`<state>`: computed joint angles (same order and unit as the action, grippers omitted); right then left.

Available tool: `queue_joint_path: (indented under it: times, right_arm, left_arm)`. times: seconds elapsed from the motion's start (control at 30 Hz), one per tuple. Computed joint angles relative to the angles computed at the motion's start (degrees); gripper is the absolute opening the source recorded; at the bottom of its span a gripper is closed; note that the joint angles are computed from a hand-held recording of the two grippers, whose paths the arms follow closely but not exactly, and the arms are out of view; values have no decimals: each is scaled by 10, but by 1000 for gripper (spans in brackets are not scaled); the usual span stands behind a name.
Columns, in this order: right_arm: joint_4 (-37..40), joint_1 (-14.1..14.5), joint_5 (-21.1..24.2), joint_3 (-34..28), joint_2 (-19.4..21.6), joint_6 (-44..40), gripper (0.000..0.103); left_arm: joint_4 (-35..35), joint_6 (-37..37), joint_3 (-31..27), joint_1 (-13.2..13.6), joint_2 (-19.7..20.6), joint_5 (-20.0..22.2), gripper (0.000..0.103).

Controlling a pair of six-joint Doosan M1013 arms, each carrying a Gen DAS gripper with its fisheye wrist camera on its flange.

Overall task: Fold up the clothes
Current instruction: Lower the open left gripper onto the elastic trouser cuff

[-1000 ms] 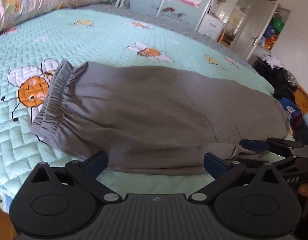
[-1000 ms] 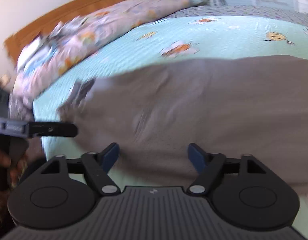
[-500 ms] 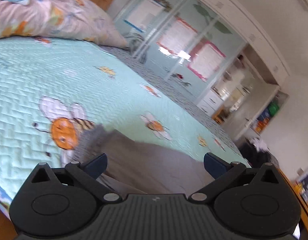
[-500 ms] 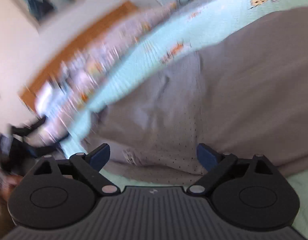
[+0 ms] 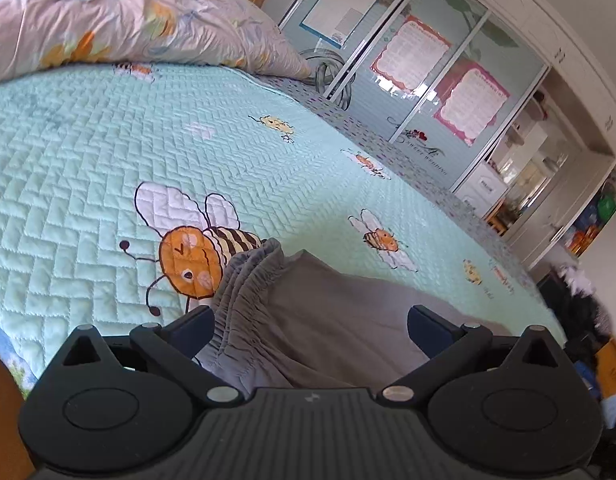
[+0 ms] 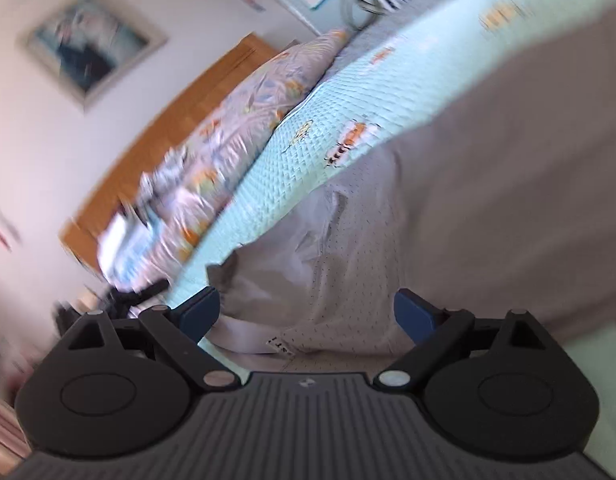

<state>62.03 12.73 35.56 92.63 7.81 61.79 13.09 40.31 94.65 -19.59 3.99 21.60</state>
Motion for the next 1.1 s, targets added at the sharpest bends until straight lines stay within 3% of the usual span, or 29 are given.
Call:
queue_joint_path:
  times: [0.07,0.17,0.27,0.33,0.4,0.47,0.6,0.73,0.87,1.03,1.1]
  right_arm:
    - [-96,20,-7,-22,8,35,100]
    - [-280,48,24,-54,33,148,103]
    - [-369,76,-33,-31,20,154,103]
    - [-454,93,-33,-33,20,178,103]
    - [-486,97,-19,-41,24,183,103]
    - [-430,84,-14,-44,24,165,103]
    - [-176,35,-11,-23,21,93,103]
    - [13,-2,12,0,24,20,103]
    - [22,-1,7,4,22,12,103]
    - [26,2,-5,5,21,7,103]
    - [39,-1,-2,7,21,4,103]
  left_arm:
    - [42,-34,-13,-7,5,35,102]
    - [78,-62,-35,-14,15,102,102]
    - [106,-89,-53,-15,25,160,102]
    - [95,-85,-65,-8,33,180,102]
    - [70,-57,-79,-2,42,196,102]
    - [31,-13,-88,7,49,194,102]
    - [-149,100,-80,39,51,139,102]
    - [-210,126,-69,55,48,124,102]
    - [-288,182,-53,72,42,111,102]
    - [-458,321,-52,97,49,140,102]
    - [-497,344,-51,106,52,148,102]
